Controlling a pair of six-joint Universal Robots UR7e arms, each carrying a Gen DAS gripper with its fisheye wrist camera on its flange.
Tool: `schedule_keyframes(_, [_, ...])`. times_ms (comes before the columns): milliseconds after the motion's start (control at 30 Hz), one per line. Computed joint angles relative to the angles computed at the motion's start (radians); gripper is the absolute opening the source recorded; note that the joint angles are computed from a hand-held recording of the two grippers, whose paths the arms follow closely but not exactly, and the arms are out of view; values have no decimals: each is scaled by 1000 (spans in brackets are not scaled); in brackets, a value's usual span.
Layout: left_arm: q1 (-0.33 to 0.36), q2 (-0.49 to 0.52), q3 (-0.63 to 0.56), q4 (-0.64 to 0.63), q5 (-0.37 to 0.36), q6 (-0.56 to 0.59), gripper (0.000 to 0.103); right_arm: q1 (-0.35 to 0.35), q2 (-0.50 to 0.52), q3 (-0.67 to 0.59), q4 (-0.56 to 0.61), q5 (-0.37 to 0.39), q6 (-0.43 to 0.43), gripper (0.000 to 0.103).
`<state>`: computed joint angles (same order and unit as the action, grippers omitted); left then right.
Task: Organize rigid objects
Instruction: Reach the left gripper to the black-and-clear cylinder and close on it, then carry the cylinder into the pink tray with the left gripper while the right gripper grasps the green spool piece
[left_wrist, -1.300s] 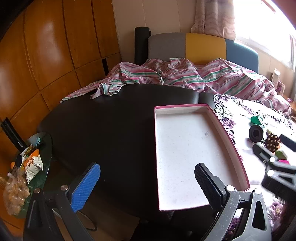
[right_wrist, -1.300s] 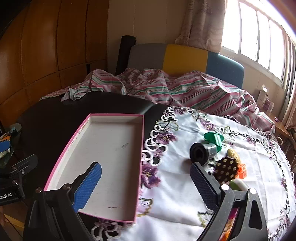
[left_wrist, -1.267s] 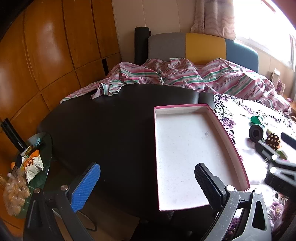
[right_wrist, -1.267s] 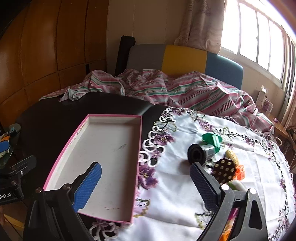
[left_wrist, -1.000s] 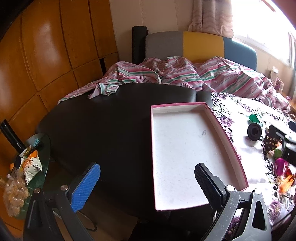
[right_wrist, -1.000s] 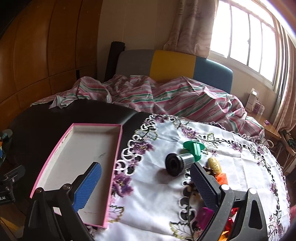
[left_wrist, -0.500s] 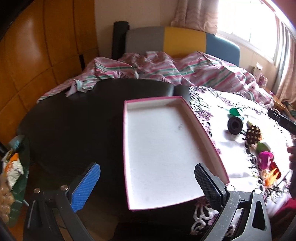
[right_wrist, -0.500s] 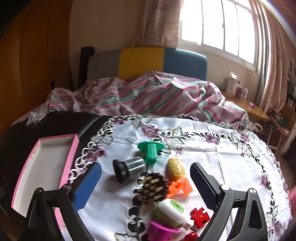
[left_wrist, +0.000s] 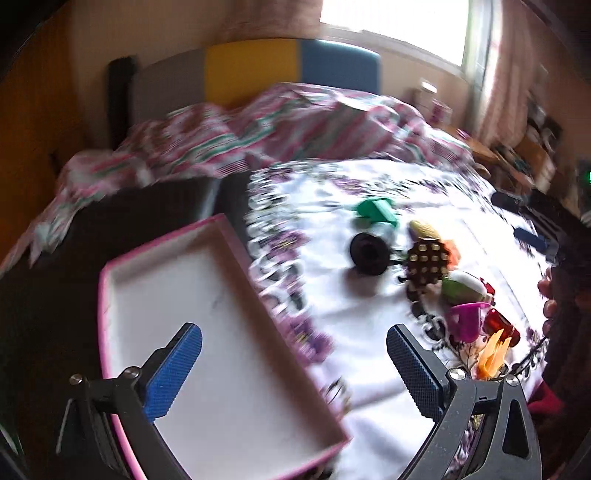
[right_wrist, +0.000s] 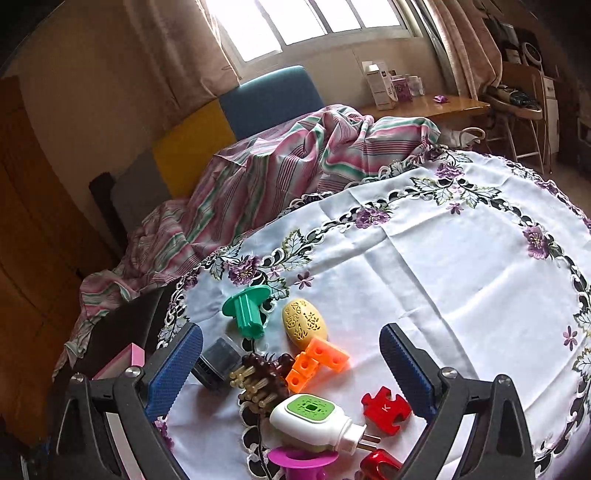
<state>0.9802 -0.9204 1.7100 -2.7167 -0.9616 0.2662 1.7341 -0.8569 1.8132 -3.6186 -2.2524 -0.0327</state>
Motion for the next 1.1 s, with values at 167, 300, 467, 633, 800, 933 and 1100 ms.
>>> schedule_keyframes(167, [-10,146,-149,50,-16,128,100,-5,-12,12,-6,15,17,99])
schedule_keyframes(300, [-4,251,-291,133,-32,166,99,-11,-15,8,18,23,30,99])
schedule_keyframes(467, [13,367,-470,298,-41,177,88,-15,-15,1,41,29,33,99])
schedule_keyframes(633, [22,432,-564,365,-53,199,88,-22,-21,2,56,39,48,99])
schedule_keyframes(800, [39,505,-682,514,-73,146,55,-24,-21,-2,71,29,56,99])
schedule_keyframes(933, [40,465,-604,446,-96,145,54,-22,-18,-6,78,9,57,98])
schedule_keyframes(1100, [45,358,-466,367,-140,56,43,-32,-33,4,117,14,102,90])
